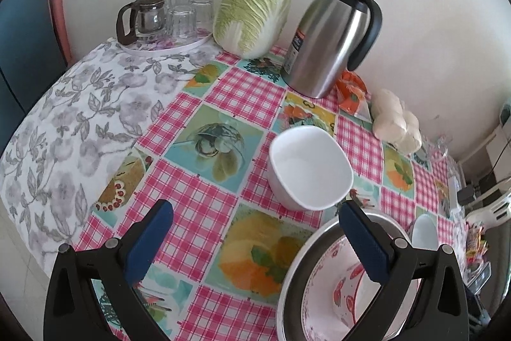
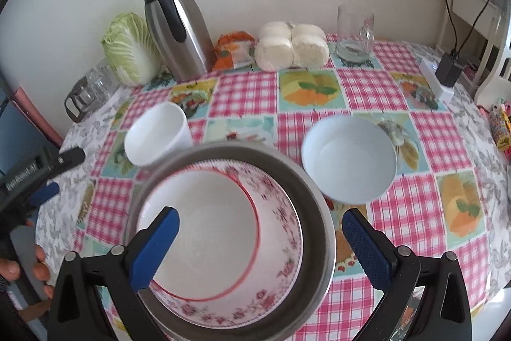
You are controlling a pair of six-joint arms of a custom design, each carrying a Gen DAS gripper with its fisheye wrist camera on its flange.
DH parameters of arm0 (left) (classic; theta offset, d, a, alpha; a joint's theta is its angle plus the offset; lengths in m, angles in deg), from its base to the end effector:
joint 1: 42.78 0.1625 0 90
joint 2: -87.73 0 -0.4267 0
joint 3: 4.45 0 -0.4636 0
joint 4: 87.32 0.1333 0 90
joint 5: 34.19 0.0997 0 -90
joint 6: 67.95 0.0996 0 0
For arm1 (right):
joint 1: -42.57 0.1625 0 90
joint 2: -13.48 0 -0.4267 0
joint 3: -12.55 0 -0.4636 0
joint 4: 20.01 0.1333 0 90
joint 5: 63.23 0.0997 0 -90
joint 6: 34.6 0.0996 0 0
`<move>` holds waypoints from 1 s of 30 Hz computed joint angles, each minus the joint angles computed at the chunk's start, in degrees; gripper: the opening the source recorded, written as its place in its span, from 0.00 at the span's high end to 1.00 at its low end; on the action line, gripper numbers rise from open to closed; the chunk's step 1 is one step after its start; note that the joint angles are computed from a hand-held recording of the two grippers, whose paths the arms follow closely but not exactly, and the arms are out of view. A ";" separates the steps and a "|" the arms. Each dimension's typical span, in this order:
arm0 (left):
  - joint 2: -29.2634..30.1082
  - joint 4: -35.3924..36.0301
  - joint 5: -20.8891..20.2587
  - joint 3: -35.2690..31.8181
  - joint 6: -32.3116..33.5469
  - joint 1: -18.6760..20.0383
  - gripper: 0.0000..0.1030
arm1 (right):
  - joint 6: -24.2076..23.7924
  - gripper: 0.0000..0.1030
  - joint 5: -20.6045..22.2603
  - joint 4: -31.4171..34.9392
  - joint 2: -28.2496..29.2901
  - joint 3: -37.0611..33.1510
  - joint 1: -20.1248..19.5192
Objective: Organize plates and bowls
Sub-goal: 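Withdraw both grippers from the stack toward the white square bowl, then move both grippers down to the rim of the white square bowl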
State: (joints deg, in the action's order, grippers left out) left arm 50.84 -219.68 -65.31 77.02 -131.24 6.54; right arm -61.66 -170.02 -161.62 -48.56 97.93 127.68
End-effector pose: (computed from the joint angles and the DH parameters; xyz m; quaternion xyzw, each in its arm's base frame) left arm -0.3356 -0.7257 0.0379 -0.1613 0.8557 -0.3768 0.3159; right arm 0.0395 -0.7648 0.3190 0.1495 -0.9483 0.1933 0.2026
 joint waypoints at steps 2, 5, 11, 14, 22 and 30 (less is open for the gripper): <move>-0.14 -1.00 -0.26 0.19 0.66 0.26 0.00 | 0.27 0.00 -0.65 -0.16 0.48 -0.90 0.73; -0.25 -1.80 -0.24 0.24 1.30 0.53 0.00 | 1.00 0.00 -1.30 0.39 1.37 -2.56 1.85; -0.09 -4.15 -0.16 0.04 3.60 0.97 0.00 | -0.24 0.00 -3.44 -0.05 2.89 -4.14 4.08; -0.22 -4.33 -0.16 0.07 3.73 1.36 0.00 | -0.77 0.00 -4.37 -0.11 3.71 -4.79 4.92; -0.42 -8.42 -1.70 0.83 5.51 2.76 0.00 | -1.20 0.00 -6.91 1.15 6.52 -6.69 6.42; 0.60 -16.85 -3.41 1.29 9.54 4.76 0.00 | 0.29 0.00 -8.11 4.18 10.45 -9.97 7.09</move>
